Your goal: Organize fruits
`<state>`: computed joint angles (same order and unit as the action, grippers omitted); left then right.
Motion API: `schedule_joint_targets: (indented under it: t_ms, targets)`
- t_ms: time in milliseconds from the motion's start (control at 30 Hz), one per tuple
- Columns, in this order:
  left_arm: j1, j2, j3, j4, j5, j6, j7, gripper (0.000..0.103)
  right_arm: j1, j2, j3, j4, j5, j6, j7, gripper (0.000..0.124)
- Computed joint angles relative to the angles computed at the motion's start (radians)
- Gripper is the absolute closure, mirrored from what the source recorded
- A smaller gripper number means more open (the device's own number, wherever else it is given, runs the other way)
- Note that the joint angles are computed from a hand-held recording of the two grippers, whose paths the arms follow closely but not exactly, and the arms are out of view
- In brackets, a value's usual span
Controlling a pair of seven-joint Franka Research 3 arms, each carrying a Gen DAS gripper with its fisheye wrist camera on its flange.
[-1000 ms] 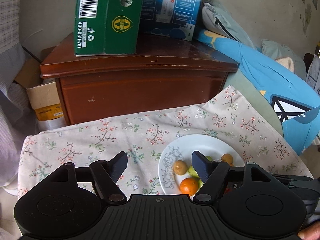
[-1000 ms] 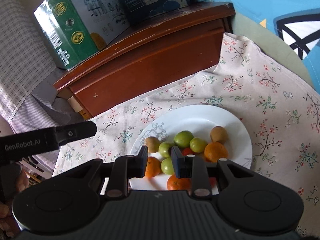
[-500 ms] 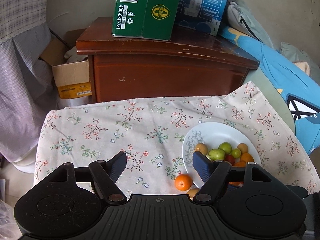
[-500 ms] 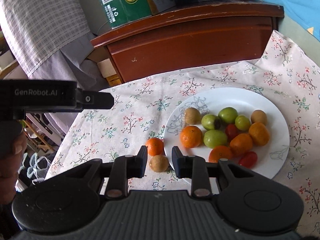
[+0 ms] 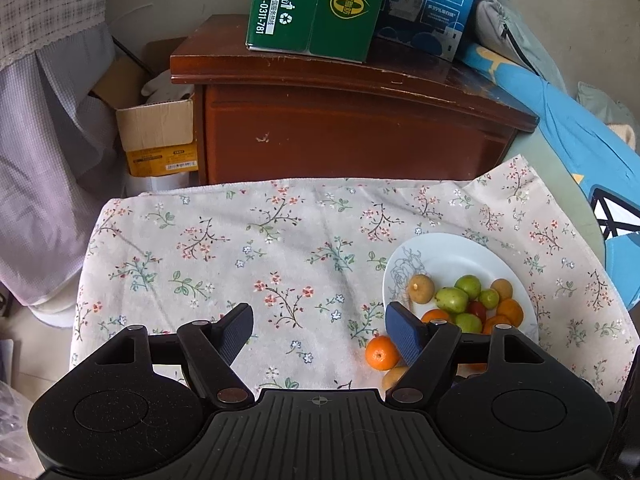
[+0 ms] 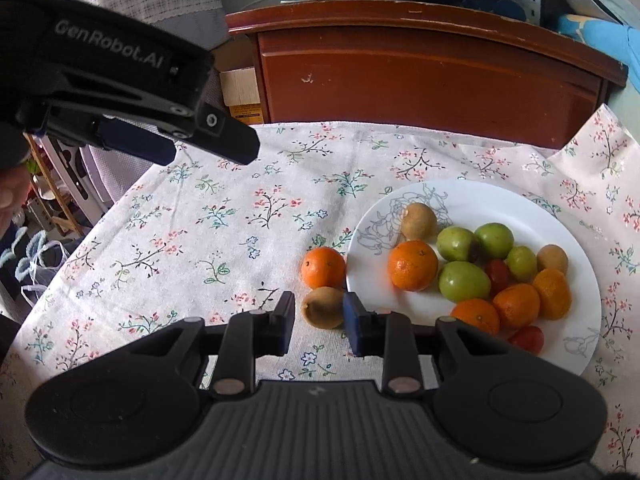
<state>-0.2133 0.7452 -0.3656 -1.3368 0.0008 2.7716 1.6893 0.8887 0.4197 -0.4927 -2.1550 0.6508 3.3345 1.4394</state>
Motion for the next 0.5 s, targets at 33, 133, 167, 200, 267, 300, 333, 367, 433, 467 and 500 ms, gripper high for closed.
schedule_joint_targets:
  t_ms: [33, 133, 167, 200, 267, 300, 333, 367, 433, 467, 500]
  targets:
    - [0.000, 0.000, 0.001, 0.000, 0.001, -0.002, 0.000, 0.030, 0.025, 0.009, -0.024, 0.003, 0.002, -0.005, -0.004, 0.095]
    - [0.000, 0.002, 0.003, 0.003, 0.001, -0.010, -0.002, 0.030, 0.094, 0.035, -0.093, 0.005, -0.003, -0.016, 0.001, 0.097]
    - [-0.001, 0.003, 0.004, 0.004, 0.001, -0.012, -0.004, 0.030, 0.106, 0.039, -0.105, 0.005, -0.004, -0.015, 0.004, 0.097]
    - [-0.001, 0.004, 0.004, 0.007, 0.000, -0.016, -0.006, 0.030, 0.115, 0.040, -0.115, 0.004, -0.004, -0.016, 0.007, 0.097]
    - [0.001, 0.007, 0.003, 0.010, -0.002, -0.020, -0.005, 0.030, 0.105, 0.043, -0.108, 0.009, -0.009, -0.015, 0.012, 0.098]
    - [0.000, 0.008, 0.005, 0.011, -0.001, -0.021, -0.005, 0.030, 0.105, 0.042, -0.110, 0.009, -0.012, -0.017, 0.013, 0.098]
    - [-0.002, 0.009, 0.006, 0.013, -0.001, -0.021, -0.006, 0.030, 0.106, 0.042, -0.112, 0.010, -0.016, -0.021, 0.014, 0.098]
    - [-0.005, 0.010, 0.010, 0.015, 0.001, -0.021, -0.010, 0.030, 0.096, 0.037, -0.104, 0.009, -0.023, -0.025, 0.015, 0.098]
    - [-0.008, 0.013, 0.015, 0.019, 0.005, -0.024, -0.014, 0.030, 0.038, 0.011, -0.045, 0.004, -0.043, -0.027, 0.022, 0.098]
    - [-0.007, 0.015, 0.013, 0.021, 0.006, -0.027, -0.011, 0.030, 0.002, -0.006, -0.008, 0.000, -0.054, -0.028, 0.026, 0.099]
    - [-0.006, 0.017, 0.012, 0.024, 0.006, -0.031, -0.010, 0.030, -0.040, -0.023, 0.034, -0.006, -0.065, -0.027, 0.030, 0.099]
